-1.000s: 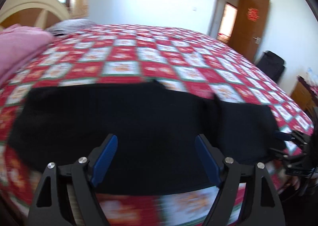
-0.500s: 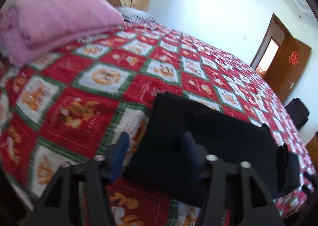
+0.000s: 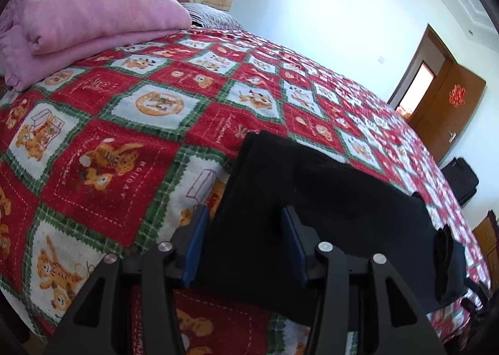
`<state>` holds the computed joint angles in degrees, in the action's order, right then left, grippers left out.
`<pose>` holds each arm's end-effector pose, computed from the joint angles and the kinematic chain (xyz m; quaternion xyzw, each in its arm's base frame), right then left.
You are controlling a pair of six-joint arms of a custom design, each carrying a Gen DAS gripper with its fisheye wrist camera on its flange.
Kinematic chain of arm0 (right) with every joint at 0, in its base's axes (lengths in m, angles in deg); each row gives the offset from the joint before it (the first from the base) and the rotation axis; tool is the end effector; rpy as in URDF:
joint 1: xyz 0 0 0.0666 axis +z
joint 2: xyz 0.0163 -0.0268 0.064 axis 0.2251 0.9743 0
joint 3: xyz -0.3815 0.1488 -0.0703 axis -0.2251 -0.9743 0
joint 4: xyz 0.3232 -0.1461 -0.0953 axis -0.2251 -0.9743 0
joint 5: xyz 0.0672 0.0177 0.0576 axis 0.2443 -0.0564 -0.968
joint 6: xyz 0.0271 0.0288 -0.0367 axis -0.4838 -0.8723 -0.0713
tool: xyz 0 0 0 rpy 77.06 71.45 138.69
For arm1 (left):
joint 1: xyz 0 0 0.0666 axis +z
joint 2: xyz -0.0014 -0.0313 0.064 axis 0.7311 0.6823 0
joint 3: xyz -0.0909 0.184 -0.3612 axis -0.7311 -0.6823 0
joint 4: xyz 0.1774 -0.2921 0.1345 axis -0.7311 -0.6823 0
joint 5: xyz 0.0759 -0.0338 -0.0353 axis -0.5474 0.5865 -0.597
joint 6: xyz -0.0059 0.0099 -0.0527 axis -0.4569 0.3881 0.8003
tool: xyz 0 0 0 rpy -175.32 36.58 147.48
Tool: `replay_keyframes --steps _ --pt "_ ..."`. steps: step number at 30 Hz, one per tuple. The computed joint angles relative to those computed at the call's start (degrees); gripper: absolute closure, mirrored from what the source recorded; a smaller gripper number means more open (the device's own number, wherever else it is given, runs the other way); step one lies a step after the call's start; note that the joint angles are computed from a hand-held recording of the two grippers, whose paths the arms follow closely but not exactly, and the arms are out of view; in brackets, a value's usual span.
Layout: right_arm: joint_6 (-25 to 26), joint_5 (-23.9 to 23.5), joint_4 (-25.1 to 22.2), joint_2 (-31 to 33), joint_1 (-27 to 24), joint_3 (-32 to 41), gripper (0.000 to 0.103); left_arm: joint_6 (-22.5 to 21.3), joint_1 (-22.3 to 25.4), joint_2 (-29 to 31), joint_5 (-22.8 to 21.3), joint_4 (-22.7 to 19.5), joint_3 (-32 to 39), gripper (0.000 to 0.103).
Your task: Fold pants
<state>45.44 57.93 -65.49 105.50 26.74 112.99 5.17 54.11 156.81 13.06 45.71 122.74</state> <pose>0.4818 0.1270 0.4161 -0.2653 0.8724 0.1255 0.3909 0.4912 0.0553 0.3912 -0.1566 0.8966 -0.1063 0.4003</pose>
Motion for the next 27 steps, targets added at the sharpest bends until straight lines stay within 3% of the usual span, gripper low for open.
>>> replay_keyframes --steps 8,9,12,13,19,27 --pt "0.01 0.39 -0.21 0.34 0.4 -0.33 0.033 -2.17 -0.17 2.63 -0.02 -2.49 3.48 0.047" --pt "0.03 0.43 0.13 0.17 0.39 -0.5 0.033 -2.73 -0.08 2.71 0.56 -3.46 4.0 0.052" --pt "-0.26 0.2 0.88 -0.24 0.14 -0.71 0.033 -3.51 0.24 2.19 2.68 -5.9 4.99 0.08" --pt "-0.46 0.18 1.0 -0.32 0.07 -0.74 0.033 -3.74 0.08 1.84 2.29 -6.42 5.16 0.084" --pt "-1.49 0.17 1.67 -0.57 -0.44 -0.61 0.033 -0.18 0.58 -0.48 5.5 -5.9 4.79 0.088" --pt "-4.67 0.78 3.28 -1.13 -1.73 -0.05 0.033 5.11 -0.8 -5.56 12.91 -2.32 4.84 0.088"
